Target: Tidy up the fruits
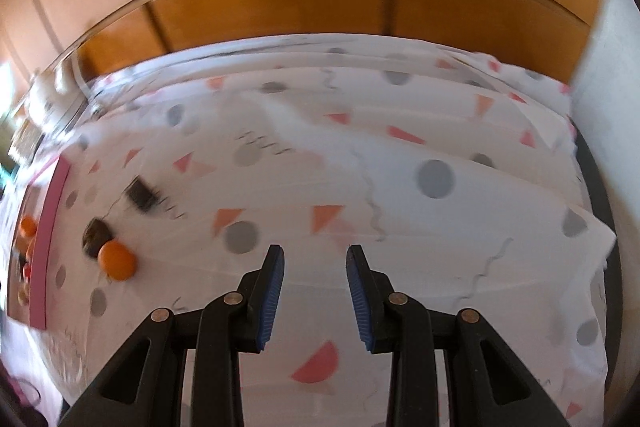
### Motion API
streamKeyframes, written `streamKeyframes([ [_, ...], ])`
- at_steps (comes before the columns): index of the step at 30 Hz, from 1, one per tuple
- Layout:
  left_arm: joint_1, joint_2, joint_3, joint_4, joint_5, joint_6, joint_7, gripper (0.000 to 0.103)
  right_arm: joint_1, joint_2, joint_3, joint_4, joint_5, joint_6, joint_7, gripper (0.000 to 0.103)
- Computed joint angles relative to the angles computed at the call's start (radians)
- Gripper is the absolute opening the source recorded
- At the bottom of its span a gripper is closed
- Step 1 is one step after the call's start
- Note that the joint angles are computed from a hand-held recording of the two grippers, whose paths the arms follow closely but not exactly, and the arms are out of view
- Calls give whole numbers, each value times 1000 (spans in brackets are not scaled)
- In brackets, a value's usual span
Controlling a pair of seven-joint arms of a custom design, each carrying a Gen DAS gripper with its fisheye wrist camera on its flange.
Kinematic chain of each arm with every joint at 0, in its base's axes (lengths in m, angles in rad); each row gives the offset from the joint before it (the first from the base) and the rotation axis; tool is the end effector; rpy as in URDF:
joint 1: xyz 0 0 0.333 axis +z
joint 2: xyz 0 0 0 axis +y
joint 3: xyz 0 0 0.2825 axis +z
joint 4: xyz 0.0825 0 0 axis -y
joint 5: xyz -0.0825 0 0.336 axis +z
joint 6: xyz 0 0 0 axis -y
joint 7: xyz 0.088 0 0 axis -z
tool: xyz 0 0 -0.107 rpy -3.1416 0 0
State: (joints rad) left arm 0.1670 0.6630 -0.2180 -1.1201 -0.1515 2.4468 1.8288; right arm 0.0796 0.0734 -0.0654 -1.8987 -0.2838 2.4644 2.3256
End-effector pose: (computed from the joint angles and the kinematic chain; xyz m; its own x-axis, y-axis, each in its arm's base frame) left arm 0.7183 0.0170 0.4916 -0.1753 -0.9775 0.1170 -0.7603 0.0590 -0.6468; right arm 0.5725 0.0095 0.5007 -0.5035 -0.8567 -0.1124 -0.7150 0.4862 -0.5025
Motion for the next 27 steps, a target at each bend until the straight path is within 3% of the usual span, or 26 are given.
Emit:
streamKeyframes([
  [10,10,-24,-9,-43,-13,28,29,52,23,71,20,87,158,29,-192,32],
  [24,23,-39,-12,-69,-38,40,51,59,81,344,46,454,344,-64,-388,33],
  [27,28,-47,-14,-83,-45,48,54,60,105,415,41,564,339,-139,-418,44],
])
